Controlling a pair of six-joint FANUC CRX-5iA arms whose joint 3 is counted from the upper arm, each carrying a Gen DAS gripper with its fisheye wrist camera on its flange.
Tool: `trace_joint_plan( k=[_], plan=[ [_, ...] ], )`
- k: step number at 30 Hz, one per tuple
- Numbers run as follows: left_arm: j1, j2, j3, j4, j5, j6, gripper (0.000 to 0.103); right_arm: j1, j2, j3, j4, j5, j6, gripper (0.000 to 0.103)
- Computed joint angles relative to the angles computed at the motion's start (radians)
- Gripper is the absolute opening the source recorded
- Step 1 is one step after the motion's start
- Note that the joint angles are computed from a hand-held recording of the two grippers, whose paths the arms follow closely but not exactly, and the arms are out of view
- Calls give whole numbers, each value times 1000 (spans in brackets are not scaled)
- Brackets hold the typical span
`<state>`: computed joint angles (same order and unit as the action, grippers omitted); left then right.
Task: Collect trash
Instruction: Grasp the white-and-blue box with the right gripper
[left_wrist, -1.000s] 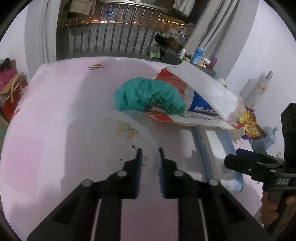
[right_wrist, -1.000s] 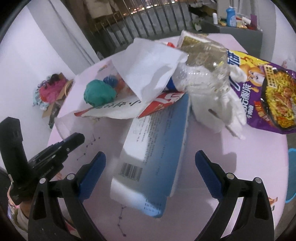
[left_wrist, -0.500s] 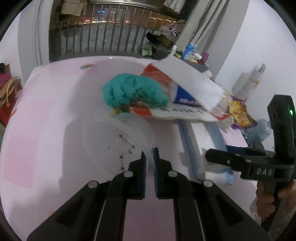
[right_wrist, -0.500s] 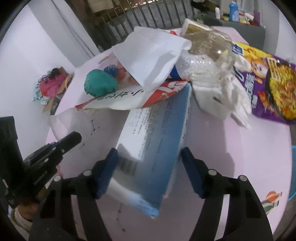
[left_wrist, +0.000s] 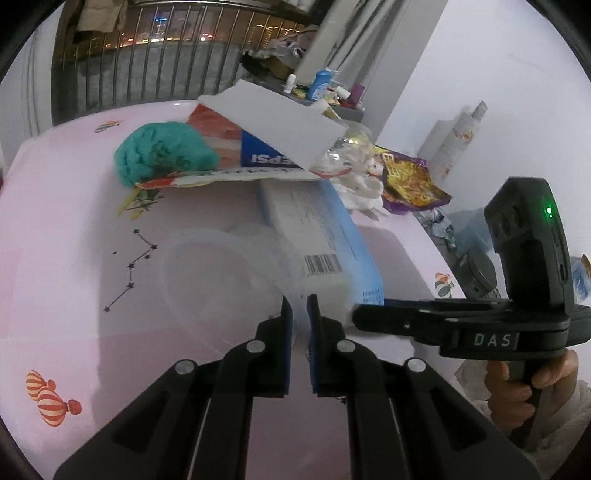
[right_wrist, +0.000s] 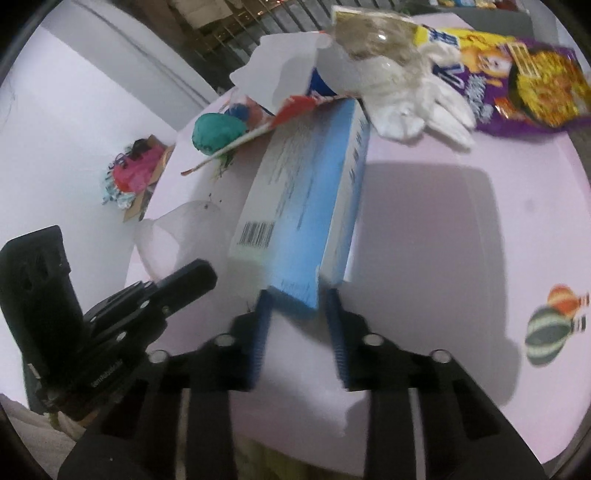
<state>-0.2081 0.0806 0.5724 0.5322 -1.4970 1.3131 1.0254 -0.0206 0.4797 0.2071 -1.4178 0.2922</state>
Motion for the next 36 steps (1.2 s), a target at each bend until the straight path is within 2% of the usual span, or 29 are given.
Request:
trace_joint_plan(
  k=[6,9,12,15,21,25,30,33,36],
  plan=[
    [11,4,32,-15,14,22,5,-2,-92,-104,57,100,-93,25],
    [-1,49,104,-60,-16,62,5,-28,-103,-125,58,146,-102,30],
    [-10,86,136,-62,-20,71,6,-76,-114,-136,7,193,-72,30],
    [-20,111,153,-31,-27,64,6,-132,-102,-136,-96,261,-31,30],
    [-29,109,150,7,-37,81,7,-94,-142,-188,-82,288,-96,29],
    [-42,80,117,28,-58,68,7,-75,-169,-203,-77,262,-117,29],
    [-50,53,73,107,-118,20,7,-21,-205,-191,-67,156,-130,29],
    [-47,42,49,141,-166,-10,6,42,-199,-163,17,46,-155,29],
    [-43,18,43,110,-145,-26,5,78,-145,-105,118,-48,-156,34]
  ],
)
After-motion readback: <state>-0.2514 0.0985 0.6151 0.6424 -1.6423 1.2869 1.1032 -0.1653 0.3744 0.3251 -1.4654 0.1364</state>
